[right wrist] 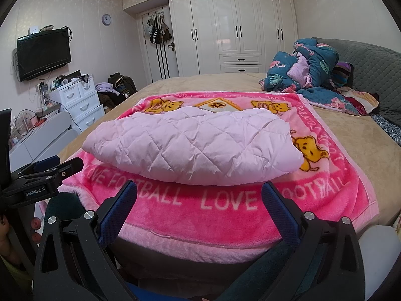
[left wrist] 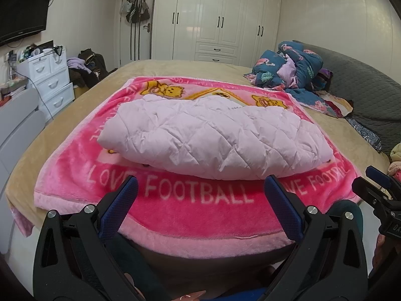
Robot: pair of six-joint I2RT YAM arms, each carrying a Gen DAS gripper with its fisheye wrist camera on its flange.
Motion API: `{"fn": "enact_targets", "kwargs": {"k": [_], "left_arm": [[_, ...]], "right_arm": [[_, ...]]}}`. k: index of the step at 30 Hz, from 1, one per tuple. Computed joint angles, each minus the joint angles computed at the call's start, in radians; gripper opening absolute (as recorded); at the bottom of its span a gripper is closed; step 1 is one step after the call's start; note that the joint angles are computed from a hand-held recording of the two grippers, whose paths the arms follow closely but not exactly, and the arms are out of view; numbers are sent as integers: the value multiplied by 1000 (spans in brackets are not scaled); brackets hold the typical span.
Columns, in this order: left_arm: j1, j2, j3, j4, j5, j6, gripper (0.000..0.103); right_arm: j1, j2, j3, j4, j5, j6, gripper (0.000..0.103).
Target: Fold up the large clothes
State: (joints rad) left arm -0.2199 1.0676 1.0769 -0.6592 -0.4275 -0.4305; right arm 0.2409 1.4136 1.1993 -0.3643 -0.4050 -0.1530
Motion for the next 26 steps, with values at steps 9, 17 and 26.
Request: {"fn": "enact_targets", "kwargs": {"k": [9,17,26], "left_arm": [[19,-11,-6,-8,6,21,94],[179,-24,-25,-53,123,57,94],[860,229,102,40,271,279,94]], "right_arm": [[0,-1,-1,1,1,2,99],[-39,1,-21,18,10,11,99],[-389,335,166,116,178,144,99]]}}
